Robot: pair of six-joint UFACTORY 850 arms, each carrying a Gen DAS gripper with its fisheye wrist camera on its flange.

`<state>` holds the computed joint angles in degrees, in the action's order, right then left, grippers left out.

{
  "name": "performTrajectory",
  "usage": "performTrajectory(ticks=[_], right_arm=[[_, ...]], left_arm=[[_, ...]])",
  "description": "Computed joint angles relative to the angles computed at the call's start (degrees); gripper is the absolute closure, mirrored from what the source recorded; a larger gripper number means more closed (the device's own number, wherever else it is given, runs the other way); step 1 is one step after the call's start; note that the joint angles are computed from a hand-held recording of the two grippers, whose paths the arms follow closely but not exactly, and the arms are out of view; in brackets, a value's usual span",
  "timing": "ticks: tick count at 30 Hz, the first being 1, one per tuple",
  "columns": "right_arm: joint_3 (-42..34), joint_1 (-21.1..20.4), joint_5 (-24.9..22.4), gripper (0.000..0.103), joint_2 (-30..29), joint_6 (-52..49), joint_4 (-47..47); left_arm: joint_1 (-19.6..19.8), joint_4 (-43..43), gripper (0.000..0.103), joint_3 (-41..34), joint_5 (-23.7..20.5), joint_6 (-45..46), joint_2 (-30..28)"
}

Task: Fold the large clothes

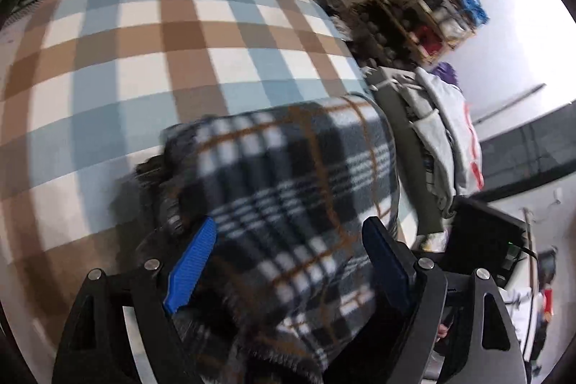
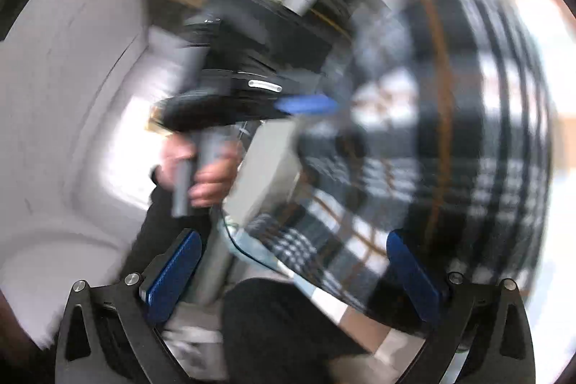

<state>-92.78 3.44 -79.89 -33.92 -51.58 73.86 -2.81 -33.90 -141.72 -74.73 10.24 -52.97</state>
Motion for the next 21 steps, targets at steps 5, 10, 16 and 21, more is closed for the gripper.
performTrajectory(ticks=[5, 10, 16, 21], right_arm=[[0.4, -1.6, -4.4, 0.0, -3.1, 3.5, 8.6], [0.0, -2.8, -7.0, 0.0, -4.5, 4.5, 10.0], [-1.4, -2.6, -6.2, 0.0, -4.6, 5.6, 8.1], [-3.0, -1.9, -6.6, 0.0, -5.4, 9.2, 8.0]], left_arm=[[0.6, -9.1, 0.023, 18.8, 7.3, 8.0, 12.7], [-1.4, -13.3, 0.023, 34.0, 11.8, 17.1, 20.7], [0.0, -19.7, 0.023, 41.1, 16.5, 20.1, 24.8], [2.7, -30.7, 0.023, 43.8, 18.9, 28.6, 29.4]])
